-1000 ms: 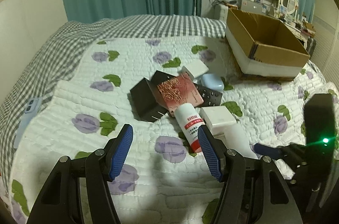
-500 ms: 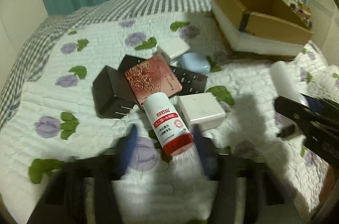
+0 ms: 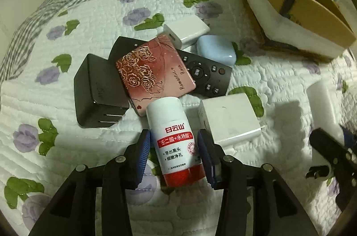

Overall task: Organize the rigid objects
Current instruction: 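Grasp the red-capped bottle with the left tool while the right tool grasps the white cup, then carry both items into the cardboard box and open both tools to release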

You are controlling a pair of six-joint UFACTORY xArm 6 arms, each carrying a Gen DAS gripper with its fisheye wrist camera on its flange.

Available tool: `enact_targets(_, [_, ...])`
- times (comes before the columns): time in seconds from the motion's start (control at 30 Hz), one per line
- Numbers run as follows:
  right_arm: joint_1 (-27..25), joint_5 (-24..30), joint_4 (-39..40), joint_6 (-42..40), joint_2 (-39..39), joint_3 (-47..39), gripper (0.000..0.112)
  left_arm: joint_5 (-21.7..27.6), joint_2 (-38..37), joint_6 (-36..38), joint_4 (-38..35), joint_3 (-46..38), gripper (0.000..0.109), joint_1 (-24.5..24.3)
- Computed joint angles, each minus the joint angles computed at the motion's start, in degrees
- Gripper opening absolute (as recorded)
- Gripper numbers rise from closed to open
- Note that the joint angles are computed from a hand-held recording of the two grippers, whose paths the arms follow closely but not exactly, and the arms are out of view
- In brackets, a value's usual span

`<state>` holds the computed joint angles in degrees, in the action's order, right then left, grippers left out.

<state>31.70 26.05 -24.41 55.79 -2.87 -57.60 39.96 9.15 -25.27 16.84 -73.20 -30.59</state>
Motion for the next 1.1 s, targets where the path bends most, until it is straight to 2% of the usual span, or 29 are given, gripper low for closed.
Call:
enact_targets(0.13, [0.4, 0.5, -2.2, 1.6, -0.8, 0.3, 0.044, 0.4, -1.6, 2.0, -0.8, 1.6, 0.038, -1.0])
enact_targets(0.27, [1.1, 2.2, -6.1, 4.7, -2.4, 0.5, 0.044, -2.3, -6.0, 3.0, -5.0, 5.6, 0.038, -1.0])
enact_targets(0.4, [1.8, 3.8, -9.6, 6.8, -4.3, 0.0, 0.044, -5.1, -10.1, 1.9, -4.8, 7.6, 0.037, -1.6])
enact_targets(0.57, [2.1, 5.5, -11.7, 6.0, -6.7, -1.7, 0.044, -6.5, -11.6, 1.8, -3.6, 4.5, 0.037, -2.4])
enact_targets(0.83, [-2.9, 7.0, -12.5, -1.4, -7.9, -8.0, 0.044, -7.1, -3.8, 2.9, -2.9, -11.4, 0.037, -4.0])
enact_targets(1.0, [-8.3, 7.6, -12.5, -8.2, -4.5, -15.7, 0.044, -5.6, 7.0, 3.9, -3.8, -27.5, 0.037, -5.3])
enact_targets(1.1, [-11.6, 7.1, -8.0, -14.9, -0.9, -19.9, 0.044, -3.2, 15.1, 5.0, -5.0, -38.5, 0.037, -6.2])
